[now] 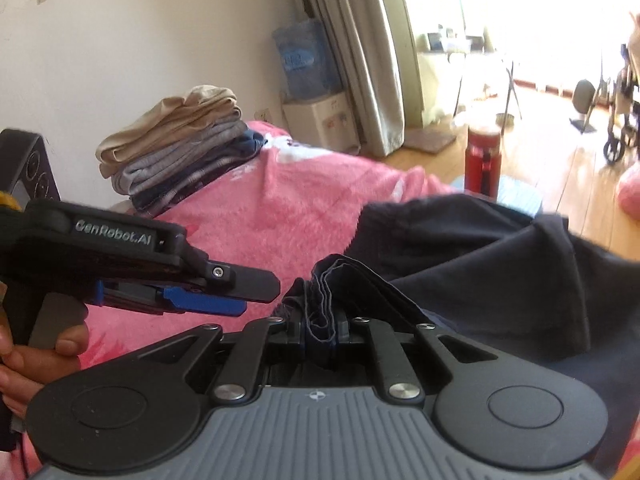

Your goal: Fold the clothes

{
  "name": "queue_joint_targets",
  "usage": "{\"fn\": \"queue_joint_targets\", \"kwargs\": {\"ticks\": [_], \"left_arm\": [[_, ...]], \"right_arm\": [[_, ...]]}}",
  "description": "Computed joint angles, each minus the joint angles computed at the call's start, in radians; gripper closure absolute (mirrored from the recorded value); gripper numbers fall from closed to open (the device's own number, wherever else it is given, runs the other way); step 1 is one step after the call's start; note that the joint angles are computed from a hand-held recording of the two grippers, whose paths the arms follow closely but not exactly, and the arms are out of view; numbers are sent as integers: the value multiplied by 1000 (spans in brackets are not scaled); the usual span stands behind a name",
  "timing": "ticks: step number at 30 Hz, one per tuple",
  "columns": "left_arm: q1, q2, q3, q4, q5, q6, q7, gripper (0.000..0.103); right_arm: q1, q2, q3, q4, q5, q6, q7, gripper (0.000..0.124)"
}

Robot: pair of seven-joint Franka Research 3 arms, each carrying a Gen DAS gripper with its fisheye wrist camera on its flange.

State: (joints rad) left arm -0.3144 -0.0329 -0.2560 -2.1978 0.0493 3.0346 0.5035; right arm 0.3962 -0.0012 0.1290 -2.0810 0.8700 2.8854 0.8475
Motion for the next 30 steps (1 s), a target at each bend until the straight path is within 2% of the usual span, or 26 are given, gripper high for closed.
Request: {"fn": "queue_joint_targets", "kwargs": {"ticks": [3, 5, 7, 10, 18, 21, 24, 26, 28, 30], "left_arm": [[1, -9, 3, -16, -9, 25, -6, 54], [-8, -13, 8, -19, -44, 23, 28, 54], [-16, -17, 12, -26, -77, 27, 63, 53], [-26, -20, 15, -31, -113, 36, 101, 53], [-41, -24, 16, -25, -147, 38, 192, 52], [-65, -27, 26, -18, -206, 36, 301, 51], [-91, -29, 32, -3, -281, 20, 430, 50], [-99, -31, 30, 8, -299, 4, 509, 50], [-97, -34, 20, 17, -271, -13, 551, 50], [-69, -28, -4, 30, -141, -36, 495, 50]], "right_arm": [[11, 19, 10, -2, -64, 35, 26, 110], [11, 33, 10, 6, -141, 0, 55, 97], [6, 29, 17, 13, -93, -28, -27, 74], [2, 4, 16, 19, 31, -81, -186, 55], [-32, -59, -44, 26, 150, -346, -328, 50], [-49, -80, -66, 22, 201, -428, -352, 45], [-64, -77, -74, 38, 177, -488, -321, 46], [-86, -78, -92, 51, 172, -569, -302, 46], [-115, -79, -113, 62, 167, -650, -273, 46], [-147, -77, -131, 72, 155, -699, -219, 49]]}}
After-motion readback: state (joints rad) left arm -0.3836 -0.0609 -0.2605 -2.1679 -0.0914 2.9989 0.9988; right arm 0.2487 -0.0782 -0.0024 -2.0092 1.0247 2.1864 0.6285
